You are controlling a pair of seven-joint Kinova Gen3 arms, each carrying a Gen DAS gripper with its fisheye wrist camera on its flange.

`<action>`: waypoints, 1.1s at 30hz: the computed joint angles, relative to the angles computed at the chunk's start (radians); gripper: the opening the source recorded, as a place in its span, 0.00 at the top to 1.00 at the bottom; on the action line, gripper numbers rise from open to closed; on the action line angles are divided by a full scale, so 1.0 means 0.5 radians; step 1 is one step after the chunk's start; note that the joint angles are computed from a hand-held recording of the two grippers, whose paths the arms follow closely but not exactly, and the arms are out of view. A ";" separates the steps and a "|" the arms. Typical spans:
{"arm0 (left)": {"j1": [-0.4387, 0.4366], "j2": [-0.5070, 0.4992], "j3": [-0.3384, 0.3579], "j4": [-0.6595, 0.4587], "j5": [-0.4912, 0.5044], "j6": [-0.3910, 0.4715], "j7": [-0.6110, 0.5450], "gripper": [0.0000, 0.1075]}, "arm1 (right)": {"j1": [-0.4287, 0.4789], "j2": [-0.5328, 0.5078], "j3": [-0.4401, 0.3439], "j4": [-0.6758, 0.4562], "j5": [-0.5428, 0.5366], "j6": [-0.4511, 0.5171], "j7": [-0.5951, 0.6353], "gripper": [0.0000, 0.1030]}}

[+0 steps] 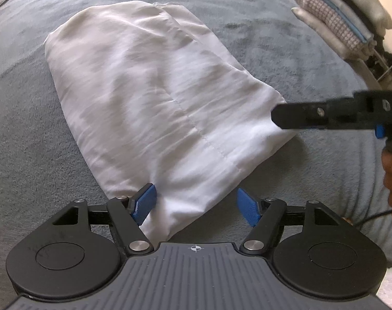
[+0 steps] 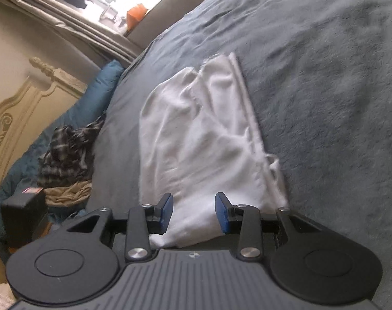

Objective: Fold clothes

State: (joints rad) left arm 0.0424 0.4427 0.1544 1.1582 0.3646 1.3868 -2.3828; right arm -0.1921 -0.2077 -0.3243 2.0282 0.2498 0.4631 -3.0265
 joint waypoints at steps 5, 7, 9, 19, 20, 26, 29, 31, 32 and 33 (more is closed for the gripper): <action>0.008 -0.009 -0.002 0.012 -0.010 -0.008 0.003 0.34 | -0.029 0.119 0.020 -0.059 0.030 0.172 -0.048 0.66; 0.010 -0.006 -0.003 0.005 -0.014 -0.003 0.006 0.33 | -0.055 0.123 0.041 -0.020 0.065 0.123 -0.150 0.68; 0.011 -0.006 -0.002 0.004 -0.015 -0.003 0.007 0.33 | -0.071 0.127 0.060 0.000 0.081 0.080 -0.207 0.68; 0.004 -0.006 -0.001 0.007 -0.007 -0.001 -0.005 0.32 | -0.143 0.147 0.114 -0.022 0.103 0.127 -0.214 0.68; 0.003 -0.006 -0.001 0.007 -0.005 0.000 -0.005 0.32 | -0.146 0.145 0.118 -0.023 0.100 0.132 -0.209 0.68; -0.002 -0.009 0.000 0.015 0.003 -0.004 -0.017 0.32 | -0.158 0.146 0.125 -0.037 0.096 0.162 -0.189 0.68; -0.011 -0.005 0.001 0.008 0.013 0.007 -0.019 0.32 | -0.165 0.149 0.125 -0.046 0.101 0.178 -0.184 0.68; -0.021 -0.001 0.001 0.004 0.024 0.014 -0.022 0.32 | -0.166 0.140 0.123 -0.043 0.101 0.184 -0.192 0.68; -0.024 -0.001 0.001 0.003 0.028 0.017 -0.024 0.32 | -0.166 0.141 0.122 -0.042 0.103 0.183 -0.197 0.68; -0.025 -0.001 0.001 0.005 0.031 0.017 -0.024 0.32 | -0.166 0.142 0.120 -0.042 0.106 0.183 -0.203 0.68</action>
State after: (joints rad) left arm 0.0297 0.4420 0.1549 1.1607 0.3799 1.3952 -2.3950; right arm -0.2749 -0.1365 -0.2644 2.0069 0.3030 0.5545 -3.1280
